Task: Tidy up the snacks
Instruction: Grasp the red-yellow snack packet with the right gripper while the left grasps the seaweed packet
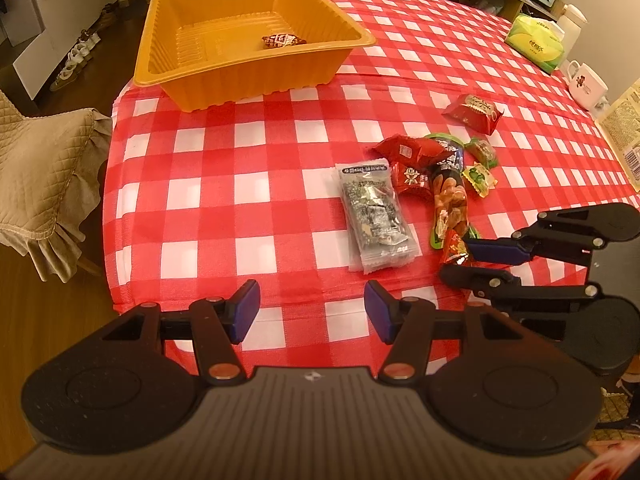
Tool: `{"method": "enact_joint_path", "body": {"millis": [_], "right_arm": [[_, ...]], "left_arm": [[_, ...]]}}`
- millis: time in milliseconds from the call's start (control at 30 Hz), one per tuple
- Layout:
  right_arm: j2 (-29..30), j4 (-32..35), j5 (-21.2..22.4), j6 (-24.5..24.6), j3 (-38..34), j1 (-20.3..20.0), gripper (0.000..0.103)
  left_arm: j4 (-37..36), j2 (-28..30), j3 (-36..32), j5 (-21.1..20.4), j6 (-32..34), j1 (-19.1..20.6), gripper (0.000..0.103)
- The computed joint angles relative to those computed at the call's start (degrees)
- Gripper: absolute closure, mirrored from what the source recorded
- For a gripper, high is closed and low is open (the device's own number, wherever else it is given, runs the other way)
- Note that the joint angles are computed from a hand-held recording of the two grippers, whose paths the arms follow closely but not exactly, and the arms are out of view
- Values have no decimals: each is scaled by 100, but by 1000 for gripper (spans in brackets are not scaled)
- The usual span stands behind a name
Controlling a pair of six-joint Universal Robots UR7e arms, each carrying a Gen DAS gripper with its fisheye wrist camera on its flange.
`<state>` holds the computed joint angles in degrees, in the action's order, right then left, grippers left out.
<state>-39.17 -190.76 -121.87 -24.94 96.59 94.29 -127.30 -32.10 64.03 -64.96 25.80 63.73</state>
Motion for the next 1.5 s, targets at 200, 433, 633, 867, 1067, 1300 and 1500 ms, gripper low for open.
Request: {"method": "enact_joint_path", "body": {"millis": [200,433,633,867,1067,1300,1500], "right_arm": [[-354,-196,275,720,319,-9,82],[-742,-554,108,1580,711,-34,82],[-957,-875,-255,1984,1003,-55,82],[-1099,-1125,-591,2302,1274,-69,82],[-1152,-1202,-743,2420,1366,-63,82],[-1152,-1230,-810,2426,1348,-63,82],[-1104,-1194,-710,2299,1234,-58,82]], "left_arm": [[14,105,-118,-105,108,-29,48],[6,325,-316,-268,341,-115,48],[17,527,-483,-362,562,-190,48],[68,843,-797,-313,750,-219,48],[116,1105,-1086,-156,834,-197,48],[197,1190,-1253,-85,818,-152,60],[211,1105,-1243,-134,745,-95,68]]}}
